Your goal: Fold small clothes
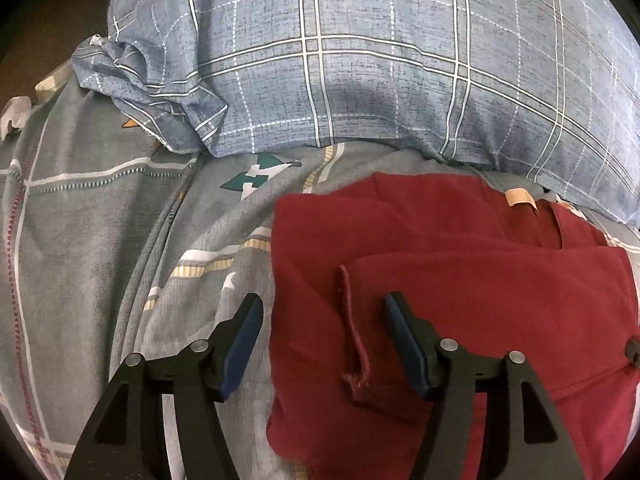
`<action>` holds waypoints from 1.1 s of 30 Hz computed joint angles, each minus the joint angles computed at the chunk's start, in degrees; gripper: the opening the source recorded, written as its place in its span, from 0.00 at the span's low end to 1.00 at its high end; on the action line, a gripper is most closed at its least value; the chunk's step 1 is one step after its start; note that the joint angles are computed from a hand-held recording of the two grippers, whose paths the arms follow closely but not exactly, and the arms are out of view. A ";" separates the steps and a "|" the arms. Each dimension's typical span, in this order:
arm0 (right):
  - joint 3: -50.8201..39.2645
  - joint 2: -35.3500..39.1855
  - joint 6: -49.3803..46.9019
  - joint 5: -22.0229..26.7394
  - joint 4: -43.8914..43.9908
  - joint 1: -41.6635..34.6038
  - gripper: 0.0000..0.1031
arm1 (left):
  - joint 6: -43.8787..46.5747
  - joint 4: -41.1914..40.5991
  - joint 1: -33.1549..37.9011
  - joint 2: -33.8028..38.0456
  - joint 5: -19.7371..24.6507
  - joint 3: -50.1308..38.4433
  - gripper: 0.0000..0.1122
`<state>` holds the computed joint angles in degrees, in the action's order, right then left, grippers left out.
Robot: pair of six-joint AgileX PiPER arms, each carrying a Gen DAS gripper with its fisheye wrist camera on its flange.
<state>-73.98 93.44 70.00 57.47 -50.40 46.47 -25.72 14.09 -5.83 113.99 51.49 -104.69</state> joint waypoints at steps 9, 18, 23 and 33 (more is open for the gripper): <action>6.84 -10.50 9.92 3.28 -0.24 7.84 0.65 | -4.80 6.01 -3.07 -14.27 -1.82 14.77 0.61; 11.97 -14.65 17.15 4.91 -1.82 10.29 0.73 | -9.83 4.82 -7.74 -34.37 -2.27 35.81 0.68; 10.33 -13.50 15.45 1.32 -0.85 7.14 0.73 | -15.79 8.88 -11.95 -39.93 1.23 41.25 0.68; 8.34 -13.83 15.42 6.79 2.79 18.84 0.73 | -25.14 13.45 -18.78 -44.96 3.98 46.31 0.68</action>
<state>-65.64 79.61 85.41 64.26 -47.61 65.31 -50.86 27.54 -24.61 69.02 55.47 -58.38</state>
